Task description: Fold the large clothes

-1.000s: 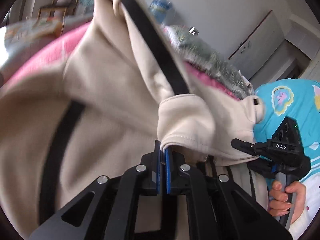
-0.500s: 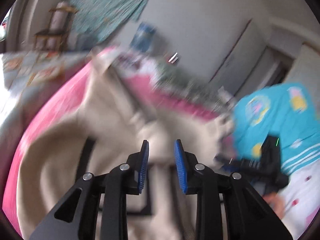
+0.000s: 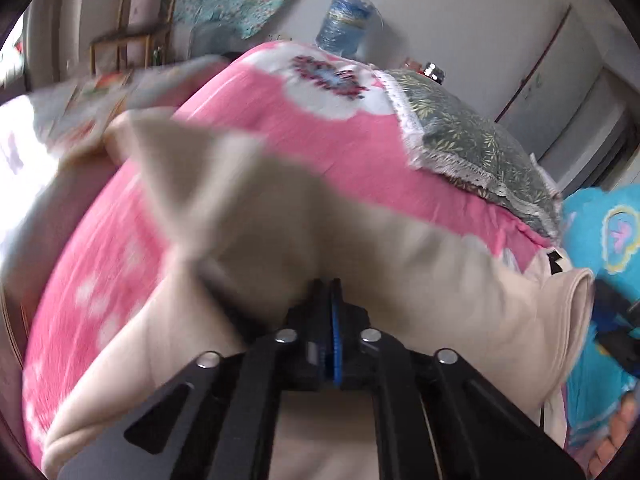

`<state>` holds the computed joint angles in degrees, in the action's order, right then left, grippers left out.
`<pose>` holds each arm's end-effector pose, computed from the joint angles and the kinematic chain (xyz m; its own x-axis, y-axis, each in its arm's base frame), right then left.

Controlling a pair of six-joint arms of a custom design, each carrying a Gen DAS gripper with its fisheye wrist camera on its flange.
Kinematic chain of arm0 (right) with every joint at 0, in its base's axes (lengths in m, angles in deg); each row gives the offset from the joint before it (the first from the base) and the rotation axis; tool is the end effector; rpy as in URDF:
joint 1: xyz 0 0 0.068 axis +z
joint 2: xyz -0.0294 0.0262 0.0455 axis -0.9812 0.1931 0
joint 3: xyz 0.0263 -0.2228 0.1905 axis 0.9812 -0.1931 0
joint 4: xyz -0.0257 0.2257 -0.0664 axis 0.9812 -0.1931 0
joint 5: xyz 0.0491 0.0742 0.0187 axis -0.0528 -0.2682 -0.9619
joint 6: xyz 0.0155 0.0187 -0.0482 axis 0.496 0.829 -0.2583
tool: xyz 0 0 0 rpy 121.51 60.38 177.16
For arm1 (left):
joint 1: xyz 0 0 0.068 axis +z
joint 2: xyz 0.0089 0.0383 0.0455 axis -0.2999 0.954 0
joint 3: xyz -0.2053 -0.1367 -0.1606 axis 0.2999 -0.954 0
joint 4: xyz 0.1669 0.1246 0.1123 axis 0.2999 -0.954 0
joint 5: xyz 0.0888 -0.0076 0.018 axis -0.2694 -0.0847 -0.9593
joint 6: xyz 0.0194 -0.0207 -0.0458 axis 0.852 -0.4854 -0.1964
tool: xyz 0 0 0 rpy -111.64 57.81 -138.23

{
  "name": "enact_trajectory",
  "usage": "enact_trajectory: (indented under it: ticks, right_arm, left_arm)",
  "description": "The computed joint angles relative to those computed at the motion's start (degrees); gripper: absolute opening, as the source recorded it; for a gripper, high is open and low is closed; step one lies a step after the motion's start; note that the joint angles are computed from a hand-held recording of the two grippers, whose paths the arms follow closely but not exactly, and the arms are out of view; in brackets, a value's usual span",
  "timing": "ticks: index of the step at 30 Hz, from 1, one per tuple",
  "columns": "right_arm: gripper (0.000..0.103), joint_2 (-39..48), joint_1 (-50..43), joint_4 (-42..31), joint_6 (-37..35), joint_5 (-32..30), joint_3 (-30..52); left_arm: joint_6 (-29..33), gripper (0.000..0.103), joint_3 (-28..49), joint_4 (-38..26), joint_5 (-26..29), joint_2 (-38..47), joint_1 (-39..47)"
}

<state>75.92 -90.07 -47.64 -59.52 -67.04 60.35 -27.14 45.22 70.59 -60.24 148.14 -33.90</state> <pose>0.3603 -0.0443 0.1488 -0.8437 -0.1570 -0.5133 -0.4646 0.6926 0.5518 0.2648 -0.0691 0.0767 -0.5893 -0.5470 -0.5946 -0.4318 0.8352 -0.3405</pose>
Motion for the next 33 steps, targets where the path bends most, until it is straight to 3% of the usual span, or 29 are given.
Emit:
enact_trajectory:
  ticks: [1, 3, 4, 5, 6, 8, 9, 12, 14, 17, 20, 21, 22, 23, 24, 25, 27, 30, 31, 33]
  right_arm:
    - [0.036, 0.28, -3.15, 1.04, -3.53, 3.21, -3.51]
    - [0.036, 2.44, -11.28, 2.72, -7.16, 7.16, -8.58]
    - [0.035, 3.49, -15.17, 3.33, -8.00, 8.72, -10.11]
    - [0.030, 4.39, -17.92, 3.50, -8.20, 9.76, -10.61]
    - [0.015, 6.18, -21.40, 0.28, -9.97, 8.90, -9.23]
    - [0.015, 6.37, -25.63, -4.90, -10.23, 7.08, -6.77]
    - [0.019, 3.09, -26.32, -3.98, -9.54, 6.28, -7.77]
    - [0.026, -5.47, -22.34, -5.00, -11.67, 1.42, -8.71]
    - [0.035, -9.41, -15.50, -3.27, -8.61, 0.97, -8.52]
    - [0.040, -9.34, -2.97, 0.29, -2.11, 1.45, -6.06]
    - [0.040, -3.67, 6.51, 4.79, 5.62, 0.90, -2.76]
    - [0.035, -1.73, 7.93, 7.90, 8.32, 1.05, -2.40]
    - [0.034, -0.21, 8.94, 14.80, 13.30, 5.45, -3.99]
    - [0.027, 1.50, 8.43, 19.25, 16.93, 10.30, -4.76]
    - [0.005, 4.32, 5.66, 25.00, 21.69, 13.07, -5.41]
    - [0.000, 5.78, 2.54, 28.09, 24.22, 12.49, -5.94]
    - [0.000, 11.17, -5.51, 30.18, 27.09, 6.99, -3.47]
    - [0.000, 15.51, -14.42, 28.04, 22.45, 1.75, -0.42]
    - [0.000, 13.61, -15.99, 31.61, 20.28, 3.97, -3.34]
    - [0.002, 11.09, -17.21, 39.40, 23.45, 12.82, -7.85]
  left_arm:
    - [0.34, 0.003, -4.99, 7.24, -1.34, 1.25, -0.29]
    - [-0.17, 0.003, -11.46, 20.80, 3.05, 4.72, 1.90]
    - [-1.04, 0.003, -12.43, 24.09, 5.49, 6.11, 3.41]
    - [-1.13, 0.003, -10.94, 21.29, 5.45, 5.75, 3.45]
    - [-0.81, 0.003, -9.50, 18.51, 4.26, 5.45, 2.72]
    - [0.39, 0.003, -5.63, 10.05, -1.89, 3.77, -1.03]
    - [0.89, 0.003, -5.14, 9.10, -2.98, 3.61, -1.46]
    - [1.18, 0.003, -7.33, 14.88, -1.43, 5.47, -0.25]
    - [1.00, 0.003, -8.59, 17.76, -0.09, 6.08, 0.50]
    - [1.00, 0.003, -8.55, 17.89, -0.81, 6.35, 0.01]
    - [1.00, 0.003, -8.52, 17.93, -0.93, 6.39, -0.06]
    - [0.93, 0.003, -8.85, 18.32, -0.89, 6.40, -0.08]
    - [0.96, 0.003, -9.06, 18.60, -0.90, 6.45, -0.09]
    - [1.03, 0.003, -9.01, 18.51, -1.02, 6.48, -0.12]
    - [1.16, 0.003, -8.83, 18.20, -1.23, 6.45, -0.20]
    - [1.27, 0.003, -8.88, 18.19, -1.30, 6.43, -0.24]
    - [1.43, 0.003, -9.26, 18.90, -1.40, 6.55, -0.44]
    - [1.85, 0.003, -8.89, 18.91, -1.91, 6.98, -1.06]
    - [1.96, 0.003, -8.79, 18.96, -2.24, 7.16, -1.25]
    - [1.94, 0.003, -8.90, 19.37, -2.52, 7.35, -1.38]
